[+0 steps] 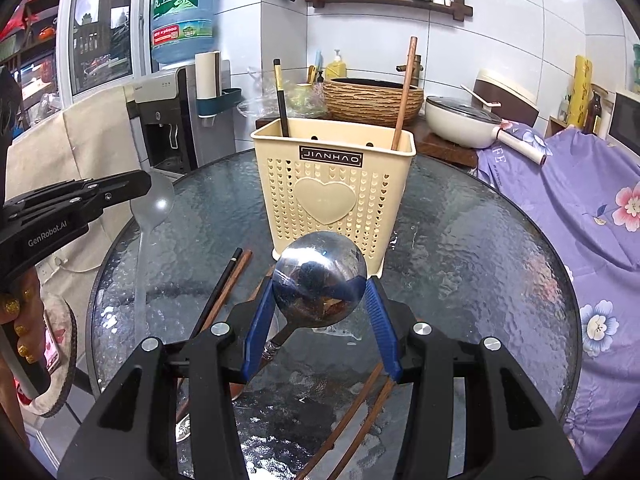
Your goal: Organize utensils
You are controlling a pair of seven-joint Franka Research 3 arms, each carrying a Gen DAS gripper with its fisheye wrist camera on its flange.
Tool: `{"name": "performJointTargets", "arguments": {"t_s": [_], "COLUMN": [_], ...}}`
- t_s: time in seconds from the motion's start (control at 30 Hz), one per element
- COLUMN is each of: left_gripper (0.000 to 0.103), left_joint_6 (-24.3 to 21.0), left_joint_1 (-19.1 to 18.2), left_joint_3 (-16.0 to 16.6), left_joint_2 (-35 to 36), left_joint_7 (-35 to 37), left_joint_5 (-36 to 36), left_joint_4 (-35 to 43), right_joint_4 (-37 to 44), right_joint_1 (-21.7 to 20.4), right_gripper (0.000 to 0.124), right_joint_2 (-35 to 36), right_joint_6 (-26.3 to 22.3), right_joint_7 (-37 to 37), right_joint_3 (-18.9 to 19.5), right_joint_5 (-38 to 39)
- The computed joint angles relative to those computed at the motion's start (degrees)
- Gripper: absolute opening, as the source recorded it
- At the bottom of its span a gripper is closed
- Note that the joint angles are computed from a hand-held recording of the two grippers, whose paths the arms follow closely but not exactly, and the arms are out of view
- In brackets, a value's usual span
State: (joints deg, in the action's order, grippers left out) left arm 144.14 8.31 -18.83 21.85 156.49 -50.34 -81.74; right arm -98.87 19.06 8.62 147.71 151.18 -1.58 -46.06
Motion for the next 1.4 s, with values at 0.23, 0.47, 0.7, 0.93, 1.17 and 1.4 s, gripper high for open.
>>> {"name": "performJointTargets", "arguments": {"t_s": [0.23,0.47,0.7,0.93,1.17,1.4], "left_gripper": [0.003,0.003,0.003,0.003,0.003,0.003], "left_joint_6": [-0.1,0.1,0.8,3.1,5.9,3.6], "left_joint_1": [0.2,0.6,0.3,-0.7,-2.2,-6.5], "left_joint_3": [-0.2,-0.6,-0.6,-0.7,-1.6,-0.7], "left_joint_2": [-0.1,-0.7,-1.6,-0.9,2.4,12.5], "left_joint_7": [0.6,2.8,6.0,7.9,4.8,-10.7], "left_joint_5": [-0.7,-3.4,-7.2,-9.3,-7.0,7.0], "left_joint_4": [0.1,0.1,-0.1,1.9,8.3,25.8], "right_joint_4": [0.2,0.8,2.3,4.9,9.8,18.5], "right_joint_1": [0.1,0.0,-0.1,-0.4,-0.7,-1.3], "right_gripper": [0.047,0.047,0.047,0.047,0.047,0.047], "right_joint_2": [0.0,-0.3,-0.4,-0.3,1.1,4.7], "right_joint_6": [0.1,0.3,-0.6,-1.7,-3.4,-5.8], "right_joint_7": [0.0,-0.6,-2.0,-4.7,-9.2,-14.4], "right_joint_3": [0.0,0.0,0.1,0.1,-0.4,-1.9], "right_joint_5": [-0.2,-1.0,-1.7,-1.4,0.9,6.0]}}
